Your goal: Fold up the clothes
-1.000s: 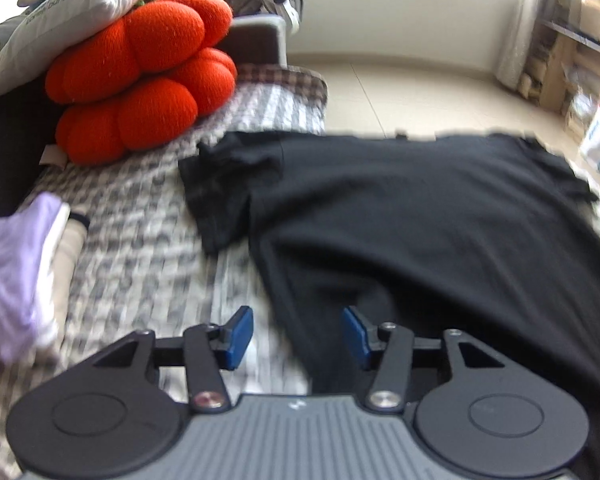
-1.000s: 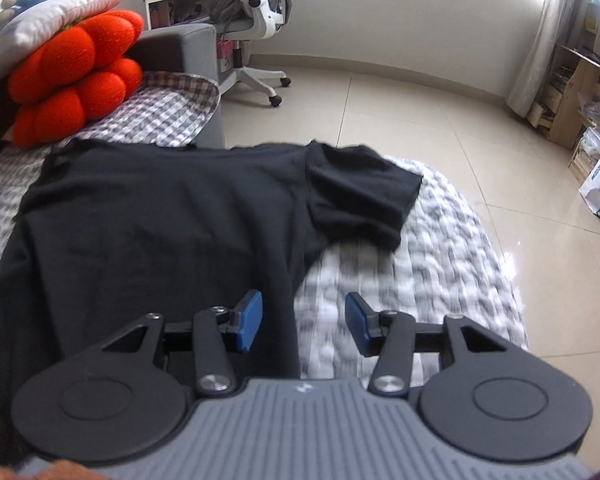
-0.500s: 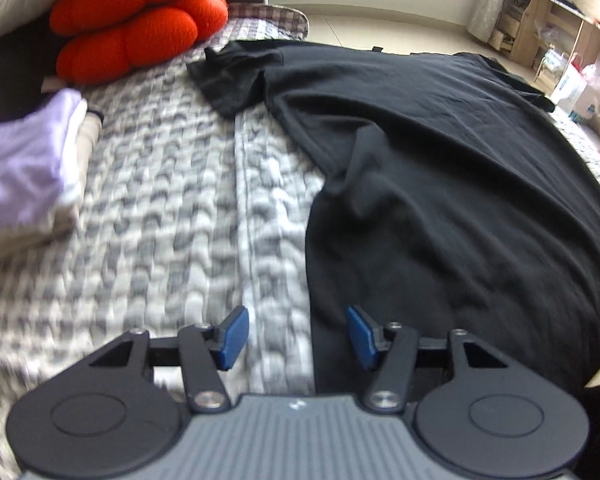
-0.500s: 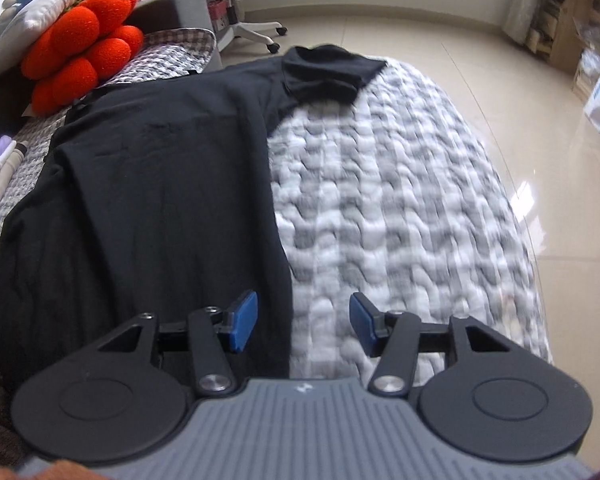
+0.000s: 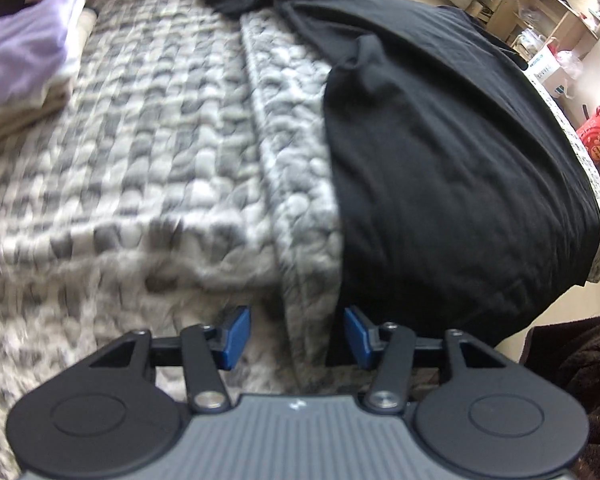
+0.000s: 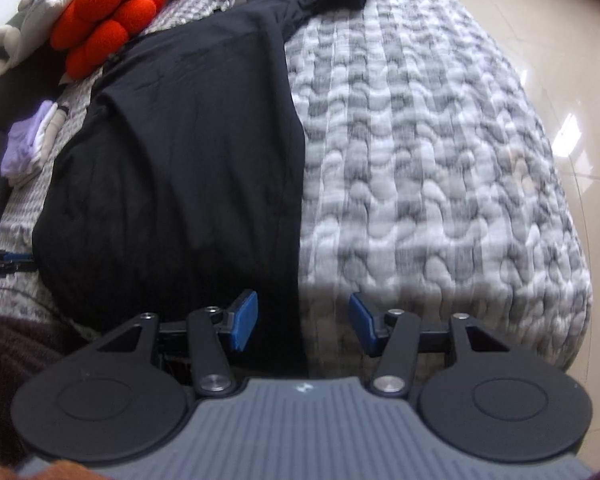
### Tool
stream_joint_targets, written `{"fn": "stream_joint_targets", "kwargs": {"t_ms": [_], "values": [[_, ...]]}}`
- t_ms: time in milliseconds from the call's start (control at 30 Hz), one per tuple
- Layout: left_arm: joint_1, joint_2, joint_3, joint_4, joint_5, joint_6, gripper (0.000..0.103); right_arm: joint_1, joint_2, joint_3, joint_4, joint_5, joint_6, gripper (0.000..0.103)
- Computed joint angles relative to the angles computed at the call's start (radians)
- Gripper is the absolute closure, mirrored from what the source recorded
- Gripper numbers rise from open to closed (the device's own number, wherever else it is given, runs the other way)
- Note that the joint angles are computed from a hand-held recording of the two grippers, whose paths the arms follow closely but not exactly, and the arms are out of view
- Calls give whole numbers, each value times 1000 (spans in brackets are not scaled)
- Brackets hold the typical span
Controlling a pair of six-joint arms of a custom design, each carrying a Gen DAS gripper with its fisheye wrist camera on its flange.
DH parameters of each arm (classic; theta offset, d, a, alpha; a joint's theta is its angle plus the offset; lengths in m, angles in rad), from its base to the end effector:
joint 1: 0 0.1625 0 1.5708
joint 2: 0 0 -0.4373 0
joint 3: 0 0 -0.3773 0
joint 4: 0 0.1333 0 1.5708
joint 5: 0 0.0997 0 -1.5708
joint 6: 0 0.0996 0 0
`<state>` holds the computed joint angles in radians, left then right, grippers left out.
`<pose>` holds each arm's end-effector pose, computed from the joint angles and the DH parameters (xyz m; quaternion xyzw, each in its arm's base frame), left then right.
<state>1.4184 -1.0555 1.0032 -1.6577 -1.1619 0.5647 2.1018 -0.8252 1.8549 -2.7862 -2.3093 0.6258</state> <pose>0.0641 -0.7218 0.4861 0.3296 0.9196 -0.0252 0.2122 0.3623 -0.4861 0.1064 -0.0774 -0.9260 0.2689 0.2536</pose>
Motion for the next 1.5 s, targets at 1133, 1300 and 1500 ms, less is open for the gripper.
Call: {"fn": "stream_joint_targets", "kwargs": {"t_ms": [1133,1300,1500], "values": [[48,54,-145,157,-191,69,68,-68,71,-100,220,182,41,48],[46,67,-120,134,-172,70,68,-76,69,-90,188,184,47,48],[52,69,-95,158,-180,56,93,-91,42,-81,208,180,29,67]]}}
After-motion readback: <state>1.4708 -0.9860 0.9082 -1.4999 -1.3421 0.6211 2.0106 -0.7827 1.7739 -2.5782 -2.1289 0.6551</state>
